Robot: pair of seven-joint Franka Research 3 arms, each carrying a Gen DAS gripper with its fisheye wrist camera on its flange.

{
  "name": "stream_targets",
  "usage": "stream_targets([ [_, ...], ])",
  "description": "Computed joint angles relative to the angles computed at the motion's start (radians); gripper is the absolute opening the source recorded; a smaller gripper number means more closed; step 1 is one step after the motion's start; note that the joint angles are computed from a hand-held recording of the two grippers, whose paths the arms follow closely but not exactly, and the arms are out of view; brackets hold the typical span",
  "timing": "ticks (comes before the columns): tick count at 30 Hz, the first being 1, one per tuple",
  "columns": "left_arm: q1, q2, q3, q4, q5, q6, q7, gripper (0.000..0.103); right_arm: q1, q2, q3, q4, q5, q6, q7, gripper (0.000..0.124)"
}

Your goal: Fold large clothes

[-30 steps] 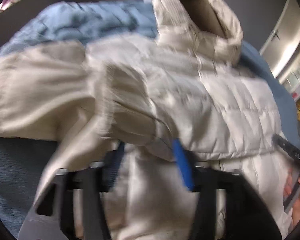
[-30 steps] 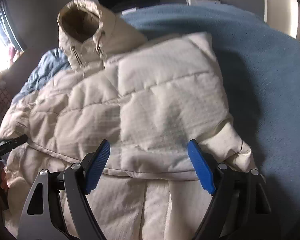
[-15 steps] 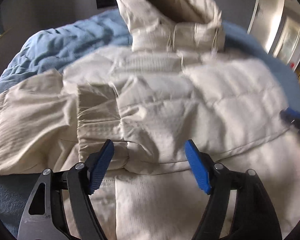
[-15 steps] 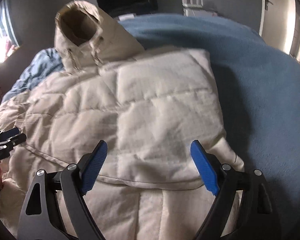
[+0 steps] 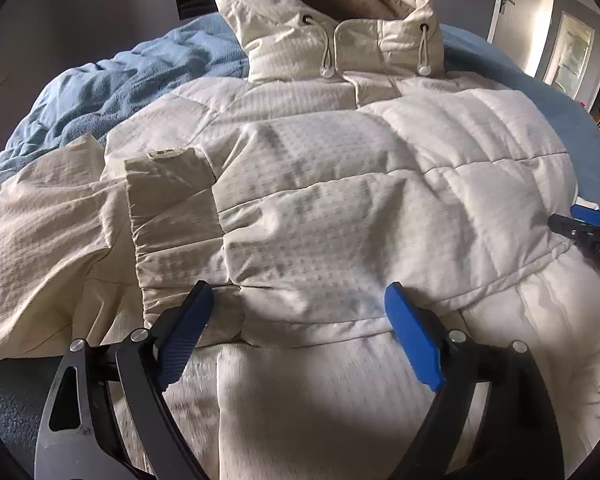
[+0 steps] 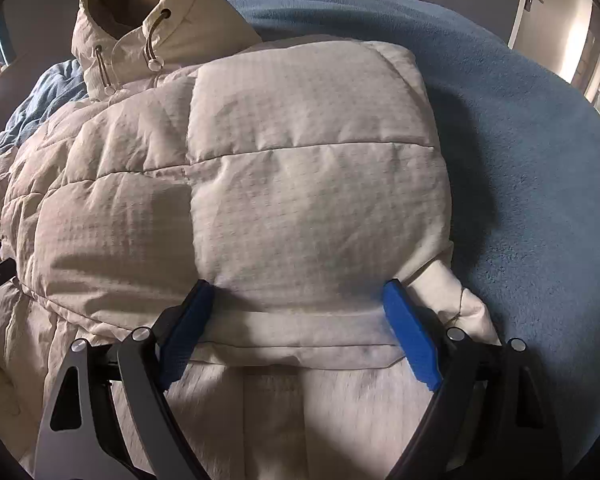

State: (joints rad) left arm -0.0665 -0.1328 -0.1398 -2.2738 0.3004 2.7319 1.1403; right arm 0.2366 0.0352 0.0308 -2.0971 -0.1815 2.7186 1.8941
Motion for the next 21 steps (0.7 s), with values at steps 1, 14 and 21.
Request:
stream_targets([
  [1,0.002,-0.015,-0.002,-0.011,0.008,0.005,-0.009,0.085,0.000,-0.006,-0.001,-0.007,-0.005,0.010,0.004,0.084],
  [14,0.009,-0.244,0.035,-0.121,-0.042,0.003,-0.106,0.096,-0.014,-0.126,0.036,-0.095,-0.069,0.018,0.120,0.096],
  [21,0.053,-0.397,0.126,-0.123,-0.124,-0.182,-0.025,0.096,-0.066,-0.226,0.080,-0.179,0.045,0.082,0.121,0.096],
])
